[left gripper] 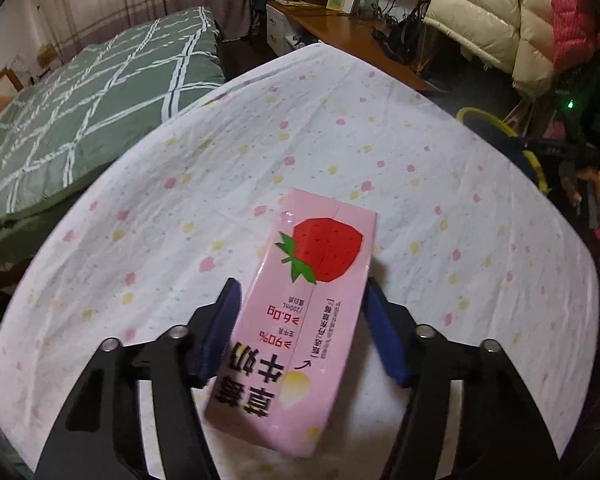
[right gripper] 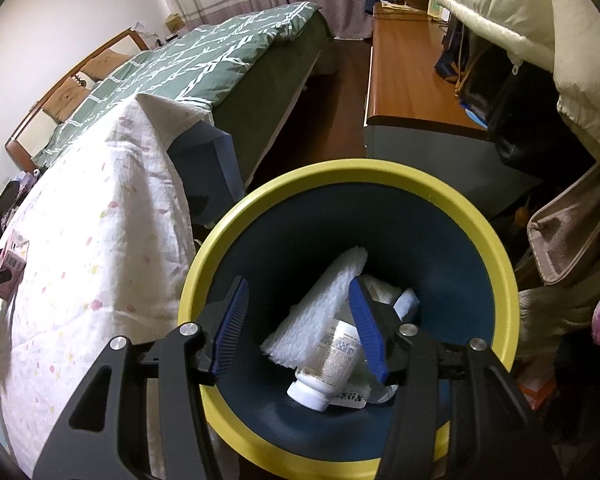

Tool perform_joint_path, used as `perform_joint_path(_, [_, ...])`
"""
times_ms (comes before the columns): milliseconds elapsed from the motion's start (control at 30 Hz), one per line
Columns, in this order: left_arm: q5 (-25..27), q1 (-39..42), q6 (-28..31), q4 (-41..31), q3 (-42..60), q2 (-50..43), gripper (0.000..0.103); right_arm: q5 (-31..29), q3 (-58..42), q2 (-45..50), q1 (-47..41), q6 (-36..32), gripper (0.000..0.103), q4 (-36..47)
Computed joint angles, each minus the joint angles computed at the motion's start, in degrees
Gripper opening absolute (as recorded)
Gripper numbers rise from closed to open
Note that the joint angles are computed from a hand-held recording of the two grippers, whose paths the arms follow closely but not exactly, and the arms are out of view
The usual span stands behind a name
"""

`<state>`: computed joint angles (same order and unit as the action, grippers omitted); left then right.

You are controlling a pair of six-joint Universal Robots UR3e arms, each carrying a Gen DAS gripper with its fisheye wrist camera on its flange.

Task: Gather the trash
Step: 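Reach the left gripper to the pink strawberry milk carton and grasp it, then carry the milk carton over the bin and open the left gripper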

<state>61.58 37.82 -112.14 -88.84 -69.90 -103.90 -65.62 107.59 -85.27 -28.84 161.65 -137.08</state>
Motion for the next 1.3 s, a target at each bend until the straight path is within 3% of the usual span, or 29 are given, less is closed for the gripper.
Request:
perform_joint_path(300, [3.40, -3.35, -11.69, 18.32, -20.30, 14.57, 0.053, 6.42, 7.52, -9.54, -7.34, -5.72, 0.050, 4.59])
perform_joint_path(400, [3.73, -5.38, -15.07, 20.28, -22.99, 17.89, 0.052, 9.84, 10.34, -15.14, -11.49, -10.04, 0.050, 9.51])
perform_joint_path(600, [6.41, -14.40, -23.69, 21.40, -23.43, 22.22, 0.052, 17.13, 12.97, -27.87, -23.69, -24.18, 0.050, 27.82])
perform_joint_path(733, [8.05, -23.88, -29.95, 20.22, -20.12, 22.45, 0.052, 20.54, 12.06, -35.79, -34.80, -38.12, 0.050, 46.08])
perform_joint_path(967, [10.99, -44.70, -42.14, 21.65, -7.05, 11.10, 0.052, 19.62, 9.34, -45.34, -57.52, -64.32, 0.054, 75.85])
perform_joint_path(1133, [14.34, -57.13, -49.87, 22.25, 8.03, -3.86, 0.052, 17.36, 8.31, -46.78, -69.83, -75.01, 0.054, 84.42])
perform_joint_path(1300, [16.36, -63.05, -55.25, 17.94, 25.64, -18.63, 0.052, 15.67, 7.89, -46.09, -74.09, -79.85, 0.057, 87.69])
